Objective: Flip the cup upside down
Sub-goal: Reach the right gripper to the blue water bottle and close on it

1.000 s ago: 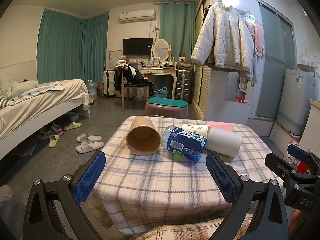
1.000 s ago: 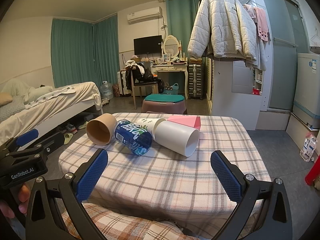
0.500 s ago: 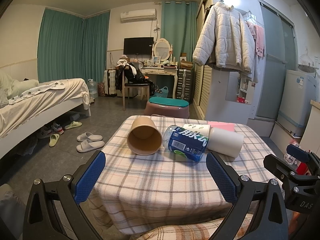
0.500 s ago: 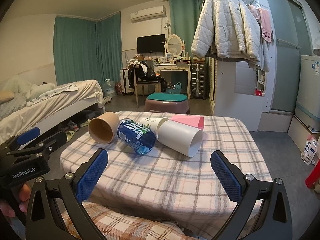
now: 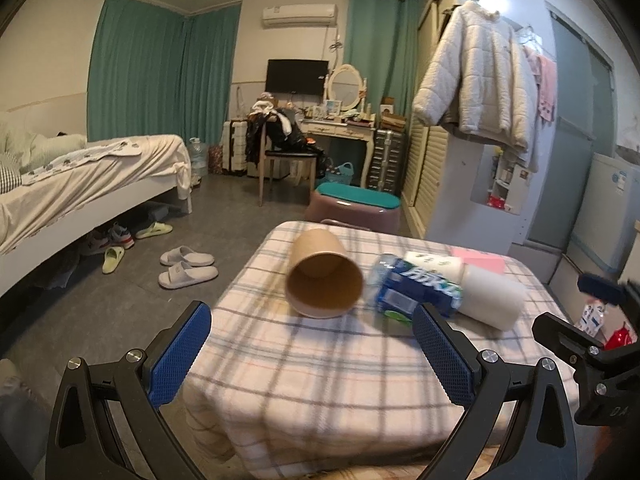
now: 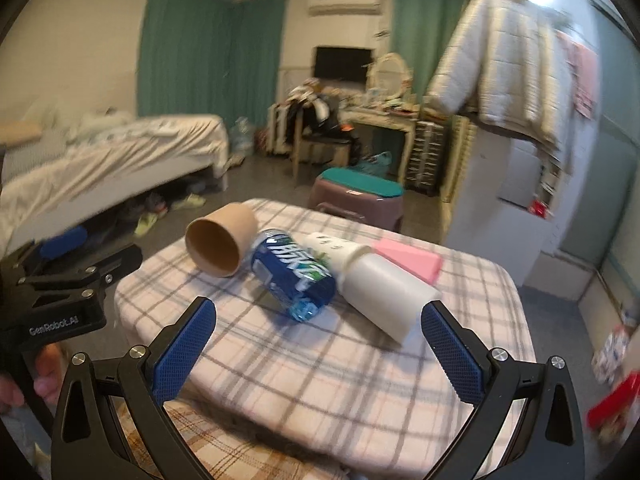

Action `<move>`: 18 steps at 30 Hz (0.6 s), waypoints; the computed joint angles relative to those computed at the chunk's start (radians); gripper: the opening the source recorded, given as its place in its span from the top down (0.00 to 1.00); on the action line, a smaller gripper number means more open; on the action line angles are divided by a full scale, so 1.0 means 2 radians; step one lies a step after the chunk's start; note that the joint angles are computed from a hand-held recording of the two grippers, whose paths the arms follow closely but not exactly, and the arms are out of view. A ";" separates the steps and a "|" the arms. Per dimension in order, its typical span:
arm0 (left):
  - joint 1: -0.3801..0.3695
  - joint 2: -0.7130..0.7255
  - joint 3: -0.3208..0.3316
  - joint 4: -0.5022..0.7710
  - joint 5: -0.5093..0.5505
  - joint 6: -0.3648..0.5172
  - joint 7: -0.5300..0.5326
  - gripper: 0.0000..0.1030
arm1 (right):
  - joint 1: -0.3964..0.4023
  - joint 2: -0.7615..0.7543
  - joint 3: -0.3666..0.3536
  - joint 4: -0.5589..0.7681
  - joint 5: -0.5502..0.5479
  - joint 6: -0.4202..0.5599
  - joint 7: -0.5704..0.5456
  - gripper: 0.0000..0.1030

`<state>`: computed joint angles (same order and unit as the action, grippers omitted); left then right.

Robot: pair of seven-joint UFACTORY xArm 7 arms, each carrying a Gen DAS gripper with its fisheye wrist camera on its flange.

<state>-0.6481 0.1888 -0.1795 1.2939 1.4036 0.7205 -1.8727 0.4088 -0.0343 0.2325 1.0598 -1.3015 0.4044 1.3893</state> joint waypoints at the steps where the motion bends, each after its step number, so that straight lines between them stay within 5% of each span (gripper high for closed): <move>1: 0.005 0.004 0.003 0.001 -0.003 -0.006 0.000 0.00 | 0.001 0.019 -0.001 0.020 0.025 -0.001 -0.047 0.00; 10: 0.039 0.035 0.033 0.006 -0.042 -0.060 0.020 0.00 | 0.026 0.205 -0.020 0.206 0.202 0.048 -0.349 0.06; 18: 0.043 0.062 0.056 0.018 -0.052 -0.095 0.032 0.00 | 0.055 0.292 -0.055 0.301 0.271 0.103 -0.455 0.14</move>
